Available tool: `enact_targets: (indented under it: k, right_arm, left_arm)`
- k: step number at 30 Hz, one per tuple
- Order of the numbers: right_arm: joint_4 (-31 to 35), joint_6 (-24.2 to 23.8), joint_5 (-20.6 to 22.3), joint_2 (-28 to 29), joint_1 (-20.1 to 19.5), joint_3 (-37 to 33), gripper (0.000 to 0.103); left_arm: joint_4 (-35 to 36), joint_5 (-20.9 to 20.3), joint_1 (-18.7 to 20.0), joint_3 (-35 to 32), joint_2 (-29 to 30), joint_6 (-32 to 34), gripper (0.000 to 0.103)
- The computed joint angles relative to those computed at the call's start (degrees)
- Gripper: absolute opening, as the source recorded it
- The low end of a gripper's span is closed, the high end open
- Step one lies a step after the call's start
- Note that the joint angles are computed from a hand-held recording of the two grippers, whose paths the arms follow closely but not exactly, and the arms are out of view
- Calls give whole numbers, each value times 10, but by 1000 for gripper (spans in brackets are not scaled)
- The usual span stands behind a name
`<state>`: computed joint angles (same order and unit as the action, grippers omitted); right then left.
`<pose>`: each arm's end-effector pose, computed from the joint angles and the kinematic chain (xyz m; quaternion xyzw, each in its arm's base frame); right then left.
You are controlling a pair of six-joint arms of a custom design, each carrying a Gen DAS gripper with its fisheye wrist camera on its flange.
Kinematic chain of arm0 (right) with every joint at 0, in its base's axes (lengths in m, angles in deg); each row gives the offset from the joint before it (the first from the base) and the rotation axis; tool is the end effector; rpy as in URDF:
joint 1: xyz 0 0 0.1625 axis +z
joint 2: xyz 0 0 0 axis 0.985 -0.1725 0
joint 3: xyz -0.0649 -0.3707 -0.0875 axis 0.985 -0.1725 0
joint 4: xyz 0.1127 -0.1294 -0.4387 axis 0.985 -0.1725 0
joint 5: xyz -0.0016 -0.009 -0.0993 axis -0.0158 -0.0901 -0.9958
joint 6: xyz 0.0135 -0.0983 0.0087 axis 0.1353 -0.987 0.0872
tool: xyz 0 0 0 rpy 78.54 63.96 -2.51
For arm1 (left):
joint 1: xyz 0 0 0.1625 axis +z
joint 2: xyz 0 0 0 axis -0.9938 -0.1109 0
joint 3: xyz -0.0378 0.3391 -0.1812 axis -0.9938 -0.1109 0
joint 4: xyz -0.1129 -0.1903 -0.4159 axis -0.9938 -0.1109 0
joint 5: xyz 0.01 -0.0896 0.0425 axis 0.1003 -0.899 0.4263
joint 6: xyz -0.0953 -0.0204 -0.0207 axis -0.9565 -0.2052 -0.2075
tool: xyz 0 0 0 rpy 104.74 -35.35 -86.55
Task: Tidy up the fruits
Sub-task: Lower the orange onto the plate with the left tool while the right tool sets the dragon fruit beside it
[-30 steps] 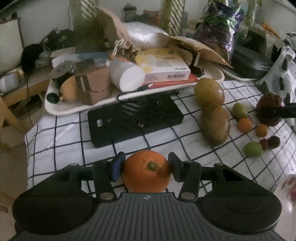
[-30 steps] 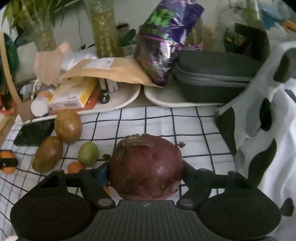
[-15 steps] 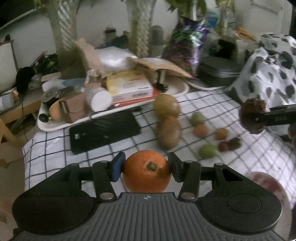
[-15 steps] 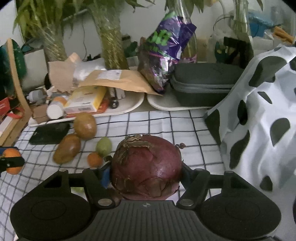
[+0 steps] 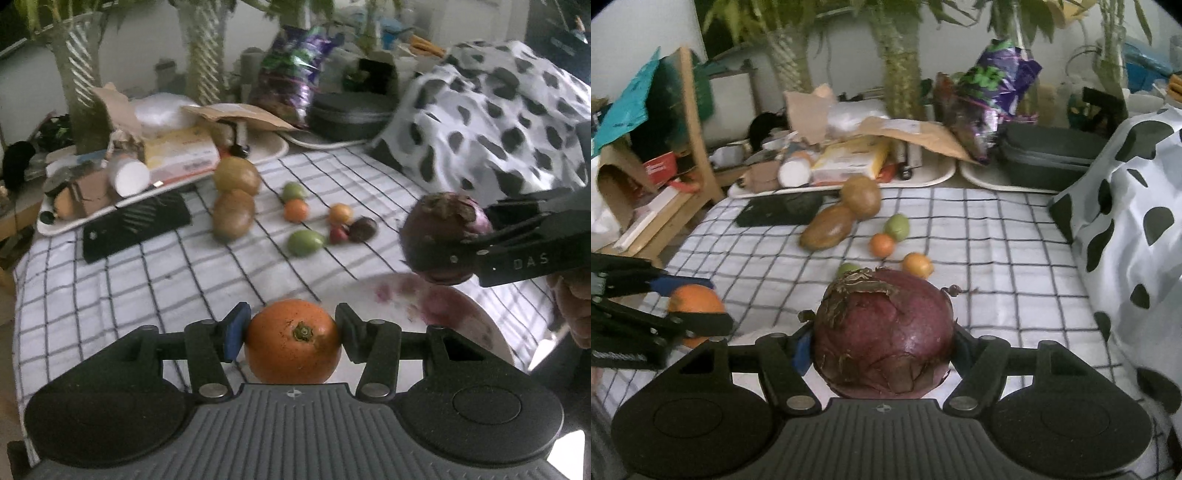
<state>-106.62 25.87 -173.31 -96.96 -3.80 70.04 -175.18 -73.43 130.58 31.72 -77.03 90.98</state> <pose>-0.0018 -0.4890 0.2150 0.1436 -0.8960 0.3342 0.2547 -0.2374 -0.5220 -0.0209 0.4078 0.8672 -0.1930 0.2105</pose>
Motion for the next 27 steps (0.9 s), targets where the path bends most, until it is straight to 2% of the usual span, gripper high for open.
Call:
enact_targets:
  k: [7, 14, 17, 19, 21, 25, 27]
  right_arm:
    - [39, -9, 21, -35, -2, 36, 72]
    - [81, -33, -2, -23, 3, 31, 72]
    - [89, -33, -20, -10, 6, 23, 72]
    - [91, -31, -35, -1, 7, 17, 74]
    - [94, -33, -32, -2, 6, 16, 74]
    - [108, -30, -22, -7, 1, 15, 79]
    - [111, -18, -4, -16, -4, 18, 89]
  left_arm:
    - [12, -12, -11, 19, 4, 11, 49]
    - [21, 5, -13, 16, 21, 32, 50]
    - [27, 3, -13, 15, 21, 46, 54]
    - [38, -8, -12, 14, 18, 55, 63]
    - [50, -10, -12, 14, 16, 62, 66]
    - [67, -11, -14, 17, 8, 71, 69]
    - [70, -11, -15, 22, 1, 68, 69]
